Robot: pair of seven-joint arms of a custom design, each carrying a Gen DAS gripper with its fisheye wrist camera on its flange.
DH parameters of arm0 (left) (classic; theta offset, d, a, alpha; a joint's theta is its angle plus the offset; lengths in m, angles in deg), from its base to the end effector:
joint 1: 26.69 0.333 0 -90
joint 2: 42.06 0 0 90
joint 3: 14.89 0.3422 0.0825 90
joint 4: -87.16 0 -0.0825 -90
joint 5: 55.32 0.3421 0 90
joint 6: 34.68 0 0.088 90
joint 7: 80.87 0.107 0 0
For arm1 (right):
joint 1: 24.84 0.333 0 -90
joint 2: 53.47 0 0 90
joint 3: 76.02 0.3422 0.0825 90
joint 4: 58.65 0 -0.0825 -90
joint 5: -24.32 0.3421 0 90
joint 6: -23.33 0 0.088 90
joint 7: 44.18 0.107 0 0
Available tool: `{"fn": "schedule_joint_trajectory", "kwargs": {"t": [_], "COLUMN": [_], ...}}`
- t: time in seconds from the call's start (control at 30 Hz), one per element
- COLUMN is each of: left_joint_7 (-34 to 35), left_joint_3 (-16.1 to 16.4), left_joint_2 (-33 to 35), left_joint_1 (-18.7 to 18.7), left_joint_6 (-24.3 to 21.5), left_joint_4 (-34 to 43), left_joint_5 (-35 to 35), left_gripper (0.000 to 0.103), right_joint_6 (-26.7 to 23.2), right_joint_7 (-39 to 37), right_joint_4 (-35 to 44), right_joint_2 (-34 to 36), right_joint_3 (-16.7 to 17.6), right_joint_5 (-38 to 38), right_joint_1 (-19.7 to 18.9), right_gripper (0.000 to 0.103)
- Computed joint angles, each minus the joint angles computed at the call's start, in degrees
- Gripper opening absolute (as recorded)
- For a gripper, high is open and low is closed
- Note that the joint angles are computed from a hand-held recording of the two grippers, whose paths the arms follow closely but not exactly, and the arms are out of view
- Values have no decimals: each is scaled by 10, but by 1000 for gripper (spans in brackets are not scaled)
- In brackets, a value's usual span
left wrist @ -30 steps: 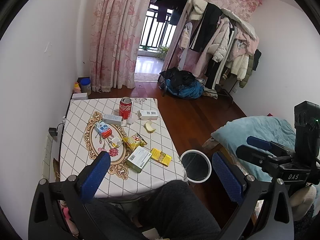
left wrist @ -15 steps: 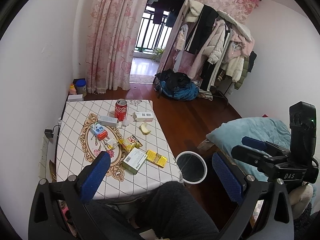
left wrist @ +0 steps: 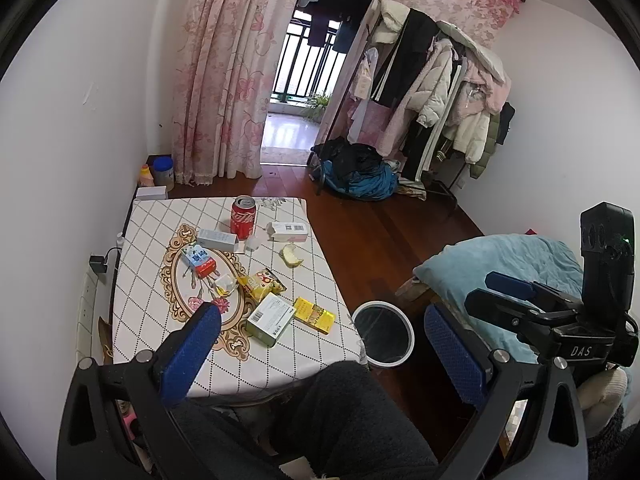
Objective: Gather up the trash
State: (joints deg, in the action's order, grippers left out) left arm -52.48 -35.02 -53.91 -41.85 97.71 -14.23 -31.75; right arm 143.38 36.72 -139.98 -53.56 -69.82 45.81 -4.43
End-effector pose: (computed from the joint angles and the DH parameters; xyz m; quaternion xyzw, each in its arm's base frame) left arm 0.3932 -0.3003 0.7466 -0.7260 0.5491 -0.3612 0.2023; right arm 0.4772 0.2590 0.7841 -0.8089 0.4534 -0.0453 0.3715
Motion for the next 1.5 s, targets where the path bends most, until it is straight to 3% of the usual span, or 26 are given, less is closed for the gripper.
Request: {"fn": "schedule_joint_trajectory", "kwargs": {"t": [1.37,1.43,1.5], "left_joint_7": [4,0,-15], "left_joint_3": [2,1,-7], "left_joint_2": [-3,-3,10], "left_joint_1": [3,4,11], "left_joint_6": [3,-8,-54], "left_joint_4": [-5,-3,11], "left_joint_5": [-6,-2,23], "left_gripper": [103,103,103], "right_joint_6": [5,11,20], "right_joint_7": [1,8,26], "right_joint_4": [3,1,0], "right_joint_2": [0,0,4], "right_joint_3": [3,3,4], "right_joint_5": [-7,-9,-18], "right_joint_1": [4,4,5], "right_gripper": [103,103,103]}}
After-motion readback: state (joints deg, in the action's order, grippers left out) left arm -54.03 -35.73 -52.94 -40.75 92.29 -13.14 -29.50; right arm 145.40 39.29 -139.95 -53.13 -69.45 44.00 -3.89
